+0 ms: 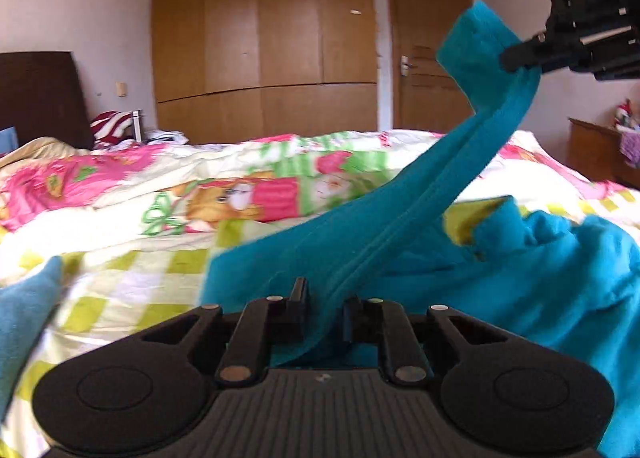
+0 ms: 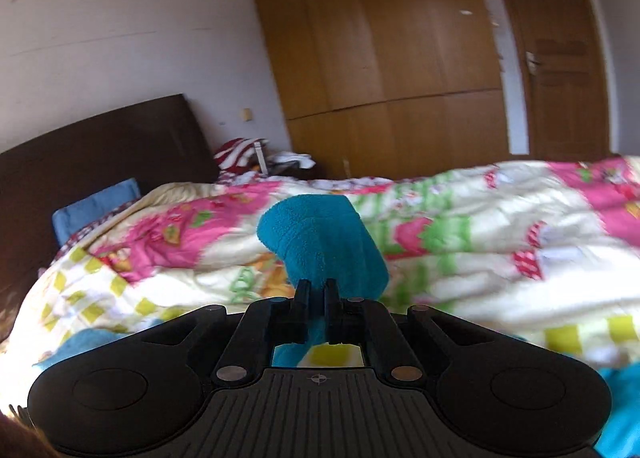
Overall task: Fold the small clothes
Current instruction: 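Lift the sleeve with the right gripper and lay it across the pullover body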
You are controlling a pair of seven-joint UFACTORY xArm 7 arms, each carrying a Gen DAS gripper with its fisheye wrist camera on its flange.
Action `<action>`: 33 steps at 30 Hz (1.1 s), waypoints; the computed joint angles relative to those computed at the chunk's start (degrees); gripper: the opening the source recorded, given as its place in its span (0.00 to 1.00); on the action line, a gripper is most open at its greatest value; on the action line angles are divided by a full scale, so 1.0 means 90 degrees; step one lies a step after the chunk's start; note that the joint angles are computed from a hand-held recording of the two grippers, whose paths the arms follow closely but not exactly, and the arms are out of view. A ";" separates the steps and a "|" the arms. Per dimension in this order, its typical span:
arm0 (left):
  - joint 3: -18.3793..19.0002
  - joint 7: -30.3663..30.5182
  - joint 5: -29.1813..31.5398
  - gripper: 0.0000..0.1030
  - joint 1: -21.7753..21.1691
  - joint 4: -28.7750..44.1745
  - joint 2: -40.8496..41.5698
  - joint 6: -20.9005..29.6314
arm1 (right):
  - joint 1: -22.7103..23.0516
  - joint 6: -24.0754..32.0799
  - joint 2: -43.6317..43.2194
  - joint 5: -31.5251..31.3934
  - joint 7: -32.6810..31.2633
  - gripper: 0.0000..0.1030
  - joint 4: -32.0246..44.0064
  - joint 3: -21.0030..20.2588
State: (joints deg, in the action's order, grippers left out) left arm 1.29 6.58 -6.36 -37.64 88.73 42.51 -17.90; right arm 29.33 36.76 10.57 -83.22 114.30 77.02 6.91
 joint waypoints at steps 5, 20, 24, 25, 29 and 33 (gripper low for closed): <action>0.0663 0.0208 0.0218 0.30 -0.1012 0.0642 0.0538 0.0972 | -0.0512 0.0008 -0.1034 0.0578 0.1242 0.05 -0.2396 0.0066; 0.1120 -0.0373 0.0959 0.34 -0.1379 0.0641 0.0522 0.1179 | -0.0940 0.0074 -0.1059 -0.0264 0.2929 0.40 -0.3240 0.0333; 0.1296 -0.0460 0.0997 0.35 -0.1512 0.0691 0.0581 0.1210 | -0.0946 0.0050 -0.0919 -0.0214 0.2436 0.50 -0.2995 0.0303; 0.1292 -0.0478 0.1016 0.35 -0.1512 0.0694 0.0577 0.1220 | -0.0972 -0.0030 -0.0893 -0.0223 0.2430 0.50 -0.2949 0.0267; 0.1389 -0.0600 0.1017 0.35 -0.1580 0.0656 0.0508 0.1011 | -0.1006 0.0113 -0.1033 0.0036 0.2634 0.07 -0.3005 0.0208; 0.1230 -0.0395 0.0810 0.35 -0.1534 0.0481 0.0357 0.0365 | -0.1039 0.0514 -0.1797 -0.0749 0.3571 0.06 -0.3594 0.0382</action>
State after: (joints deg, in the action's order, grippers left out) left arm 12.36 3.03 0.93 -51.44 93.05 45.72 -14.62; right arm 19.98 41.39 -5.60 -89.96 146.44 44.67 10.35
